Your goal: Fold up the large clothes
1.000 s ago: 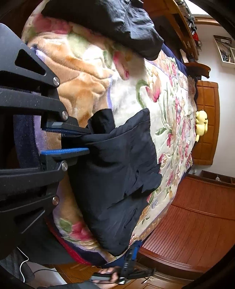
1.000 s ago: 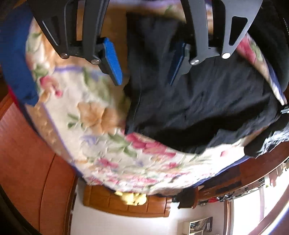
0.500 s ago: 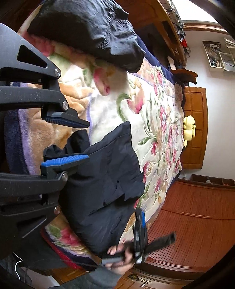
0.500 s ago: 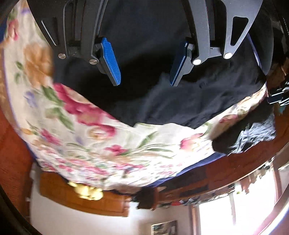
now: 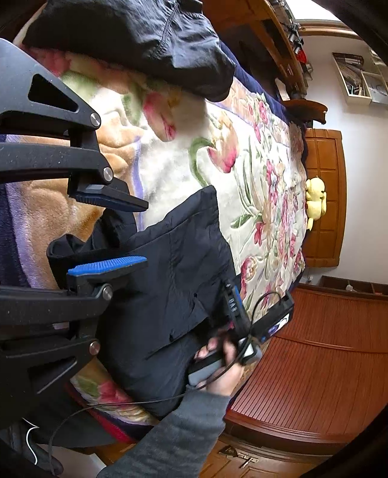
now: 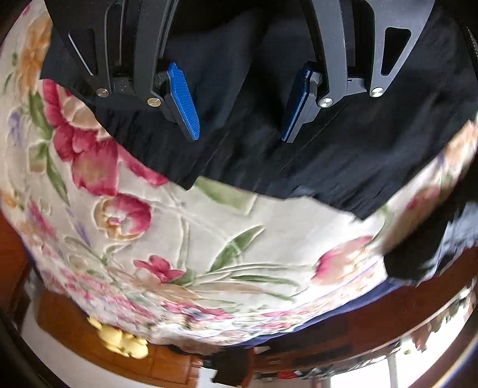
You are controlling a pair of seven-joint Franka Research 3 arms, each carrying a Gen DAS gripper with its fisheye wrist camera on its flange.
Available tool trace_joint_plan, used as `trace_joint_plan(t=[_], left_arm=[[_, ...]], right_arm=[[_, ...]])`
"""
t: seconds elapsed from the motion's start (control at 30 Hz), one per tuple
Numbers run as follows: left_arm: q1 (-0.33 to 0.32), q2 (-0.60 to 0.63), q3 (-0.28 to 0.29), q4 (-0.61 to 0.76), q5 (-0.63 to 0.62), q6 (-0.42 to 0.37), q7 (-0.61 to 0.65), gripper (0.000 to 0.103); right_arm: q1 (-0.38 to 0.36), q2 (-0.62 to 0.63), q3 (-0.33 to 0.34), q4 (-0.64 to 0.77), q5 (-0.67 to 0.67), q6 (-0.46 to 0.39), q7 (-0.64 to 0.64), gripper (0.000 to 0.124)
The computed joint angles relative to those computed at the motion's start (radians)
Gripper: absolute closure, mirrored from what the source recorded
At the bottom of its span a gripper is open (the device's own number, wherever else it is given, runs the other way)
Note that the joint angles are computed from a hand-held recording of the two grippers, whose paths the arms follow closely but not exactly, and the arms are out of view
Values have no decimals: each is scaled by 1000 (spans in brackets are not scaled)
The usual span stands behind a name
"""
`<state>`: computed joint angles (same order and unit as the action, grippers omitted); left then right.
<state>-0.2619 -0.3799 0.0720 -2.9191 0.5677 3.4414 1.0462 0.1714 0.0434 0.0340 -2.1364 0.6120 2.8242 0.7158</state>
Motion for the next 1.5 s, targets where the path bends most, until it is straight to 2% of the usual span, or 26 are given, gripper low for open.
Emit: trace_joint_plan(t=[0.13,0.23,0.5,0.6,0.67,0.73,0.87,1.03,1.07,1.1,1.13,1.17,1.2,1.23,1.27,1.33,1.37,1.5], left_arm=[[-26,16,29,10,25,1,-7,71],[-29,25,31,14,35,4,-18,71],[-36,27,39,20,68,-5,-47,71],[-35,24,42,18,73,-7,-46,71],[-34,24,41,15,72,-7,-47,71],[-33,23,38,14,70,-8,-47,71],[-35,19,32,11,67,-6,-47,71],[-28,4,3,15,42,-4,-46,71],[-1,2,-34,13,23,5,-45,71],[49,-5,-105,9,-30,18,-31,71],[75,-7,-148,10,-62,23,-23,71],[74,-4,-155,16,-71,20,-21,71],[60,1,-153,25,-74,16,-21,71],[61,6,-160,28,-83,17,-18,71],[69,11,-183,30,-100,20,-14,71],[62,29,-195,43,-113,13,-10,71],[60,37,-204,50,-121,7,-7,71],[61,78,-238,78,-147,-5,8,71]], right_arm=[[-16,41,-2,55,26,-99,-37,65],[-27,62,0,83,28,-151,-53,65],[-42,40,-9,92,11,-258,-86,68],[-40,21,-10,75,0,-275,-113,85],[-37,-2,-10,54,0,-280,-150,110],[-25,-31,-6,21,7,-244,-194,116],[10,-54,4,-32,-3,-75,-203,117],[54,-32,21,-8,155,119,-282,117],[60,-17,24,2,126,153,-242,117],[67,2,17,11,27,176,-135,117],[74,20,4,20,-81,176,-28,116],[76,36,-9,36,-166,151,62,109],[74,43,-16,50,-211,116,125,105],[64,49,-15,61,-219,91,159,94],[45,42,-3,59,-170,89,140,82],[-5,9,32,43,8,101,17,66],[-2,-7,17,37,39,96,2,61],[-31,-108,-42,-73,117,142,-98,56]])
